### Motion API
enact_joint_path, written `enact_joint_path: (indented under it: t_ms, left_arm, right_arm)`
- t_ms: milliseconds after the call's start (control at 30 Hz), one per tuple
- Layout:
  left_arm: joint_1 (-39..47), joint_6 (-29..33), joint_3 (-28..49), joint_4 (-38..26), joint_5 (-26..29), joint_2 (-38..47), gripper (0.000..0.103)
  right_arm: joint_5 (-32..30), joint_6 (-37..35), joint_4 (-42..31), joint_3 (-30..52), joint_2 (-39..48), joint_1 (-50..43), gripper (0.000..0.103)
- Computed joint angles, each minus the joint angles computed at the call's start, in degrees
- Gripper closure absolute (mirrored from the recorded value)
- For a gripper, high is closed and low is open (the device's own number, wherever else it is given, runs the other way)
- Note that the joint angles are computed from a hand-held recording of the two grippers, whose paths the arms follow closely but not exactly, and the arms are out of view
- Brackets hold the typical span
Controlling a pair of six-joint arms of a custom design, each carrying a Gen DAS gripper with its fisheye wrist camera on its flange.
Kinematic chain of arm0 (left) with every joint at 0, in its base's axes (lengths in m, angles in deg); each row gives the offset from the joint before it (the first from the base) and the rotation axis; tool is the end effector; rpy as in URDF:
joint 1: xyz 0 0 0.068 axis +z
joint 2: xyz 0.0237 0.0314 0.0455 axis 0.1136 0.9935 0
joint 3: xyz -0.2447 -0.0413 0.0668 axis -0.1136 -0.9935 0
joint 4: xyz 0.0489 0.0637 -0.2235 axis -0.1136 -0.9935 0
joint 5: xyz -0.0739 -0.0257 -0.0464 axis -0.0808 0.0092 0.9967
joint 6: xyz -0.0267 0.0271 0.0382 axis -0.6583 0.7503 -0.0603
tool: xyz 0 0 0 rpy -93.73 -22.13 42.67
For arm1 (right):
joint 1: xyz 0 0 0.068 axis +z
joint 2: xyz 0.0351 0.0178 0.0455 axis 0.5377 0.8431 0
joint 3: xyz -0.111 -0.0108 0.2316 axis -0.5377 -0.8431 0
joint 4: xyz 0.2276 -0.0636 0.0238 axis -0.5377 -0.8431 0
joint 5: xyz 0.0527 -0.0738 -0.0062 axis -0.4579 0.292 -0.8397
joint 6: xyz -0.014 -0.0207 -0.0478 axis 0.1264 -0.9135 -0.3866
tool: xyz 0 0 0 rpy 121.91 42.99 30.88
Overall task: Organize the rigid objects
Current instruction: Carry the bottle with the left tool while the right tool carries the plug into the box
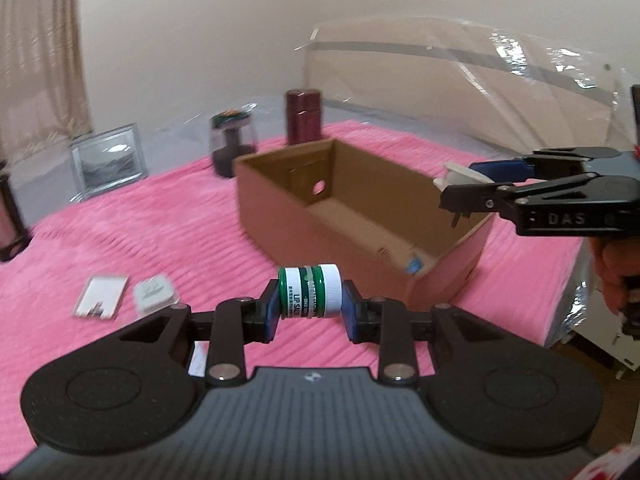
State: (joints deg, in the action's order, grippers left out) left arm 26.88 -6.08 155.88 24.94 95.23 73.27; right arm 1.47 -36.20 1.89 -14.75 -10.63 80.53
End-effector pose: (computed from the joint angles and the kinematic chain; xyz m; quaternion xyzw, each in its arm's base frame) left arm 0.2709 0.0701 0.2850 0.4122 0.7797 -0.2061 0.4239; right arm 0.1522 0.1307 0.2756 0.0544 0.8346 -0.0005 0.5481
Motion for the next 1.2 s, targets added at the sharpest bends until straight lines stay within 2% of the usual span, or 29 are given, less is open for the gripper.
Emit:
enact_joint_path:
  t_ms: [133,300,467,633,800,1000,1200]
  left_arm:
    - [-6.7,-4.5,1.3,1.7,-1.0,-1.1,0.076]
    - [-15.0,-10.0,3.9,5.3,-4.4,0.6,0.076]
    - [-23.1,-13.4,10.3,7.0,-8.7,6.2,0.076]
    - [-29.4,-13.7,17.2,6.3,-14.1,13.0,0.076]
    - [-33.6,-13.0,24.5,4.4,-18.9,20.6,0.076]
    - [-36.9,-7.7,35.5,-0.4,-24.9,29.7,0.076]
    - [-39.3,-3.6,50.0,-7.8,-30.5,39.7,0.076]
  right_arm:
    - [-6.5,-5.2,-2.9,-0.9,-5.7,-8.7,0.053]
    - [-20.4,-15.4,-2.7,-1.5,-8.3,-23.4,0.053]
    - [-35.3,-25.6,-0.7,-0.8,-5.3,-37.9,0.053]
    - [-45.6,-33.9,1.8,1.3,1.9,-46.5,0.053]
    - [-51.0,-41.6,1.2,6.0,12.1,-50.5,0.053]
    - [-51.5,-52.7,-2.0,12.2,22.4,-50.7,0.053]
    - [-50.9,-60.6,-3.9,17.4,31.2,-51.2,0.052]
